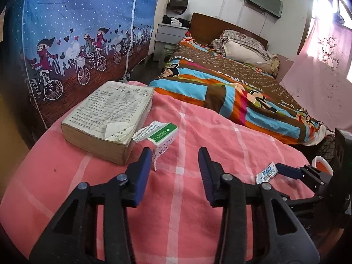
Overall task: Collect trash
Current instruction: 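Grasp the white-green medicine box with the left gripper while the right grasps the white tube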
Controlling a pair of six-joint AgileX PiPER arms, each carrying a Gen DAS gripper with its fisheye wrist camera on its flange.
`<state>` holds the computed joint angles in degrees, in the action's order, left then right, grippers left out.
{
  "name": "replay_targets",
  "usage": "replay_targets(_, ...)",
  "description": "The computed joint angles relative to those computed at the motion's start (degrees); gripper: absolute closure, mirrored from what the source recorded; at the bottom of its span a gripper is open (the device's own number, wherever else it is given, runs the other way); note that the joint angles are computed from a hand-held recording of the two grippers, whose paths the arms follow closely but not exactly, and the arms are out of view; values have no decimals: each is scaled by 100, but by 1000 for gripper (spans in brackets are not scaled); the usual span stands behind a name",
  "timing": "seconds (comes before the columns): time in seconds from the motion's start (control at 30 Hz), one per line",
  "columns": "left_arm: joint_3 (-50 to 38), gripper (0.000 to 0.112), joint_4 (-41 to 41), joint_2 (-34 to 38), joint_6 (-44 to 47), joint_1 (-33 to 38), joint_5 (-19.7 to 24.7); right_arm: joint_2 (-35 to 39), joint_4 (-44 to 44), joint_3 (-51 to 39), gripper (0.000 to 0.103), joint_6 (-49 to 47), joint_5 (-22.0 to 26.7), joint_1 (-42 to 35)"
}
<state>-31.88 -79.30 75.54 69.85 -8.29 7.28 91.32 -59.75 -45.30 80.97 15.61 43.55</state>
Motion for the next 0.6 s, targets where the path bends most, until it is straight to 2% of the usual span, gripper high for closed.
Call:
replay_targets(0.23, -148, 77, 493, 229, -569, 66, -60, 87, -250, -39, 28, 228, -186, -128)
replay_targets(0.33, -186, 84, 606, 296, -712, 60, -104, 91, -348, -26, 28, 326, -202, -134)
replay_targets(0.47, -240, 100, 873, 379, -959, 68, -74, 111, -531, -39, 28, 503, -102, -68)
replay_targets(0.6, -301, 103, 917, 478, -923, 81, 26, 102, -857, -13, 33, 878, -7, -5)
